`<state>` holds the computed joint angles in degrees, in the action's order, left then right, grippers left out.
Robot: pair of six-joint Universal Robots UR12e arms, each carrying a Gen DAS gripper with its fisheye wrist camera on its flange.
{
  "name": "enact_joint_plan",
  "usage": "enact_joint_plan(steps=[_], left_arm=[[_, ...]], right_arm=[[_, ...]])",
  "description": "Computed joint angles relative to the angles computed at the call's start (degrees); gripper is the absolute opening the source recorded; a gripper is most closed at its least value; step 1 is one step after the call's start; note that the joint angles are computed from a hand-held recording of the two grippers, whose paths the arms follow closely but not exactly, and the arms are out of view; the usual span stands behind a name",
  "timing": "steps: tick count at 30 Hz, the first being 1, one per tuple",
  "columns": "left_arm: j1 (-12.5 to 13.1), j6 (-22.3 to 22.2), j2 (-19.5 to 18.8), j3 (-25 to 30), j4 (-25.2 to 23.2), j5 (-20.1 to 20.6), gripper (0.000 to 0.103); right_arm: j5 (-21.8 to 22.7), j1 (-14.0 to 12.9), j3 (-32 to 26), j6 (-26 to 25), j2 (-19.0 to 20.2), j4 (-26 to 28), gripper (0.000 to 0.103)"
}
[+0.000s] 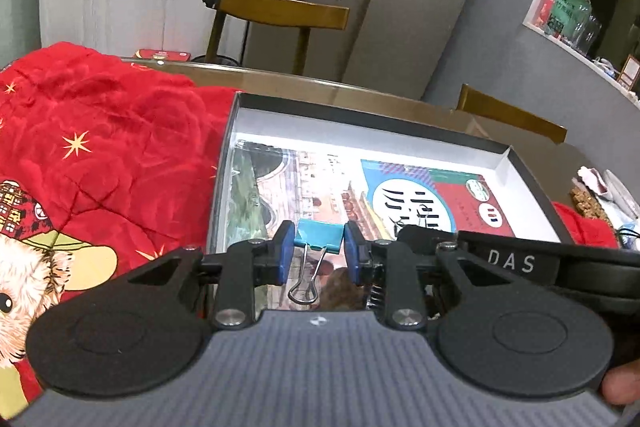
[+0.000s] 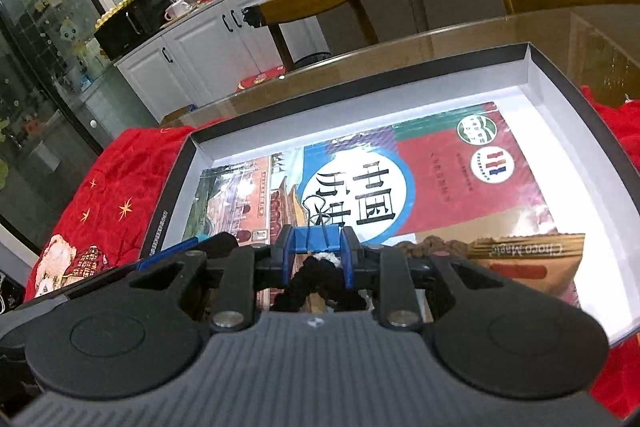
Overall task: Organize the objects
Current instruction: 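Lower the clip into the box and open both tools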
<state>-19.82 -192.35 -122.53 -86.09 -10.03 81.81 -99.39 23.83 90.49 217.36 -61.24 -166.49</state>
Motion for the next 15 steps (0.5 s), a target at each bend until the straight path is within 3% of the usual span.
enact_joint_plan(steps=[7, 11, 13, 15], left_arm=[[-0.1, 1.5, 0.0, -0.1, -0.1, 0.6, 0.032], [-0.2, 2.0, 0.3, -0.3, 0.6, 1.1, 0.034], [-0.1, 2.7, 0.6, -0.6, 1.9, 1.4, 0.04], [0.2, 2.3, 1.1, -1.0, 3.4, 0.9, 0.052]], right_arm=[[1.3, -0.4, 0.7, 0.4, -0.3, -1.1, 0.033], [1.6, -0.6, 1.6, 0.5, -0.9, -3.1, 0.057], [1.7, -0.7, 2.1, 0.6, -1.5, -4.5, 0.06], [1.6, -0.7, 2.8, 0.5, -2.1, -6.2, 0.065]])
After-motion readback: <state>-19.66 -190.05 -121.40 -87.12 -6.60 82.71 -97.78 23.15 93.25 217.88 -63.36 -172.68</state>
